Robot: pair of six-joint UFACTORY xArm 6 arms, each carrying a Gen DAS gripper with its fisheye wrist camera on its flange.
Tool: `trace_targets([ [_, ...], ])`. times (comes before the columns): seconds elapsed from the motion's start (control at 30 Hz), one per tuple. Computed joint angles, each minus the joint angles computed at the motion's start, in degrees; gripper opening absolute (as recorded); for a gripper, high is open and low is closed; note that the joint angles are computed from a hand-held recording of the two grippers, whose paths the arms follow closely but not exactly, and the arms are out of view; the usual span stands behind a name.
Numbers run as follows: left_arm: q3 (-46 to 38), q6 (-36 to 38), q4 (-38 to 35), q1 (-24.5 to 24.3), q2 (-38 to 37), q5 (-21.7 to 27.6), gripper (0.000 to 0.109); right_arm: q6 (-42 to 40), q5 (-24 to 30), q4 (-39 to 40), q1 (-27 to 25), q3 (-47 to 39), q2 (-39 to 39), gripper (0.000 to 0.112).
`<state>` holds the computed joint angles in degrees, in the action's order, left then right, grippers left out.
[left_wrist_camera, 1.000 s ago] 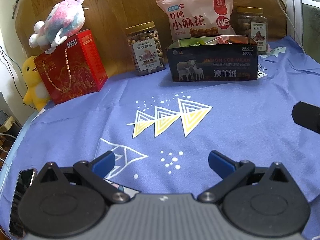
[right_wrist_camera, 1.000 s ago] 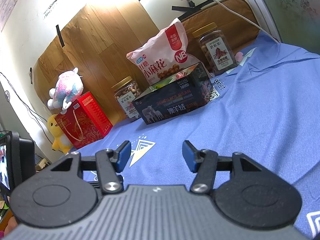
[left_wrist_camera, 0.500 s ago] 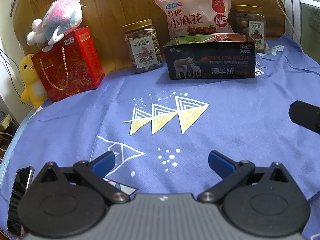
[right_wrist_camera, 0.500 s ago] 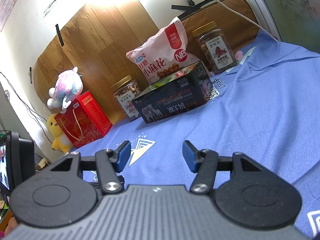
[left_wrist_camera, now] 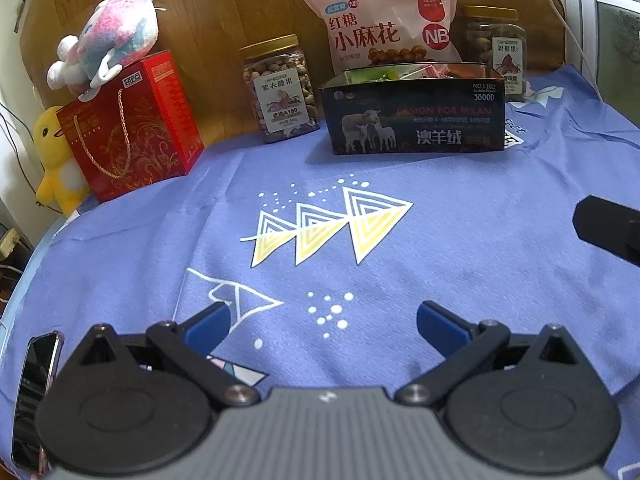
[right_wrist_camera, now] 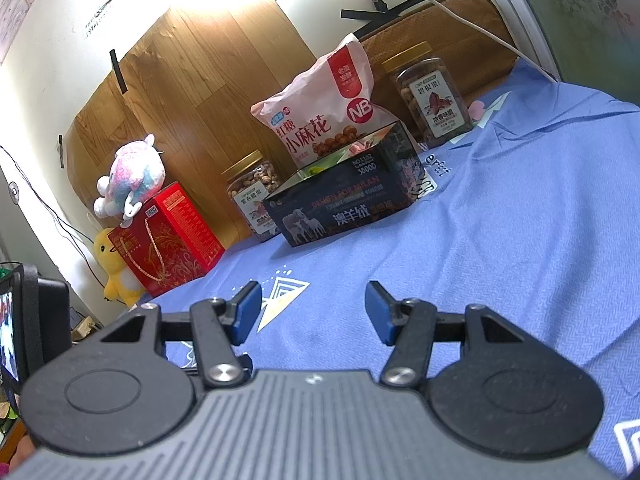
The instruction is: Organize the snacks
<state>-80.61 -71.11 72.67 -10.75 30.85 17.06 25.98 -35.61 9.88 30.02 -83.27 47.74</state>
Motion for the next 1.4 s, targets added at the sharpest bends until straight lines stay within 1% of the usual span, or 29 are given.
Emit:
trace_targets([
  [0.8, 0.18, 0.93, -0.82, 0.07, 0.07, -0.45, 0.103, -0.11, 0.05, 0.21, 0.09, 0.01, -0.04, 0.060],
  [1.4, 0.33, 0.99, -0.09, 0.02, -0.43, -0.77, 0.103, -0.14, -0.51, 0.45, 0.13, 0.01, 0.19, 0.060],
])
